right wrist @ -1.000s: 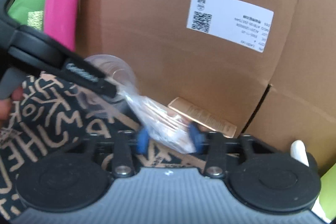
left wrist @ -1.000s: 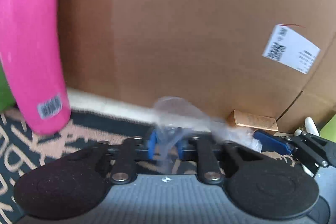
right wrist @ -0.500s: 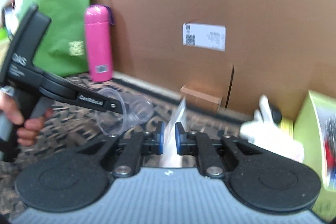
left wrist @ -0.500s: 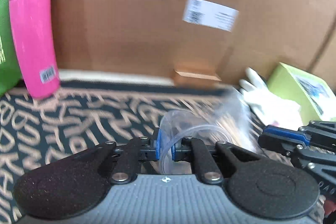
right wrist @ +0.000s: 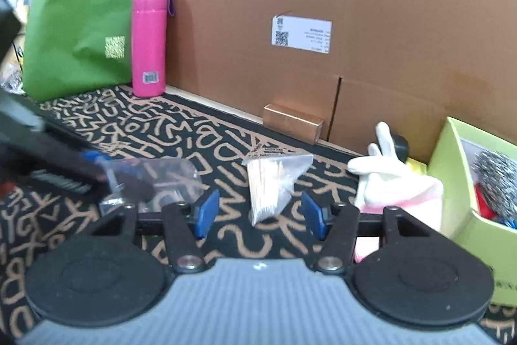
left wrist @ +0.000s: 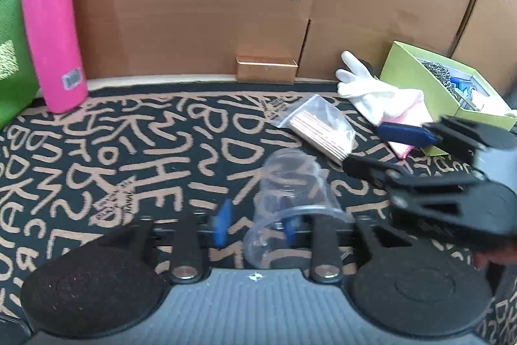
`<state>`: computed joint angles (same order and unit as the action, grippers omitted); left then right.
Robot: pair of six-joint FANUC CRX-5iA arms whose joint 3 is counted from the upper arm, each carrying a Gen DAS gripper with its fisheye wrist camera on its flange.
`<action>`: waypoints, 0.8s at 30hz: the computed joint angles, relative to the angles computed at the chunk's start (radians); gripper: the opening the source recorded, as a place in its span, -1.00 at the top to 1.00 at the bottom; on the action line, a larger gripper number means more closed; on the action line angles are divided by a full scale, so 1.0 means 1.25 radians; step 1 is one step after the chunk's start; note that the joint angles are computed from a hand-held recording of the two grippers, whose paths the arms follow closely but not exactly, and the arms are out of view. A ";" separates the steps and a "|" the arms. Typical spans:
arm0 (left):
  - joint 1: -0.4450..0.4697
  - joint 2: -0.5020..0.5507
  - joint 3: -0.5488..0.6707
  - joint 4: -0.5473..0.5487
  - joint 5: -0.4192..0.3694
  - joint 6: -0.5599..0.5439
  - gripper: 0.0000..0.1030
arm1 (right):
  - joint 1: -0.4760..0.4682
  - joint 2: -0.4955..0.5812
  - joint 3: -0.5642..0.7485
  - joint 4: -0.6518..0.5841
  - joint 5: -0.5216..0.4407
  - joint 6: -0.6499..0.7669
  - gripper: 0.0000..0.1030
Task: Organize objects
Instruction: 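Grasp the clear plastic cup with the left gripper while the right grasps the plastic bag, then carry the cup and bag into the shoebox and open both grippers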
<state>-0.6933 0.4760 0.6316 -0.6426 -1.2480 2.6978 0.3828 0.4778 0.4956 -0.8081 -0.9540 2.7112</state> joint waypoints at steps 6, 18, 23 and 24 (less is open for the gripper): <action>-0.004 0.005 -0.003 -0.016 -0.003 0.016 -0.04 | 0.055 0.045 0.026 0.079 0.058 -0.050 -0.01; -0.003 0.004 0.025 0.006 0.070 -0.025 0.87 | -0.070 -0.012 0.006 -0.089 -0.048 -0.038 0.61; -0.002 0.095 0.198 0.032 0.092 -0.144 0.87 | -0.159 -0.053 -0.006 -0.172 0.002 0.018 0.61; 0.000 0.126 0.251 0.042 0.088 -0.174 0.87 | -0.171 -0.056 -0.008 -0.175 0.027 0.024 0.61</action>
<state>-0.6935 0.6329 0.9449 -0.5898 -1.1384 2.4800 0.1697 0.4078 0.4859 -1.0264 -0.9198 2.7408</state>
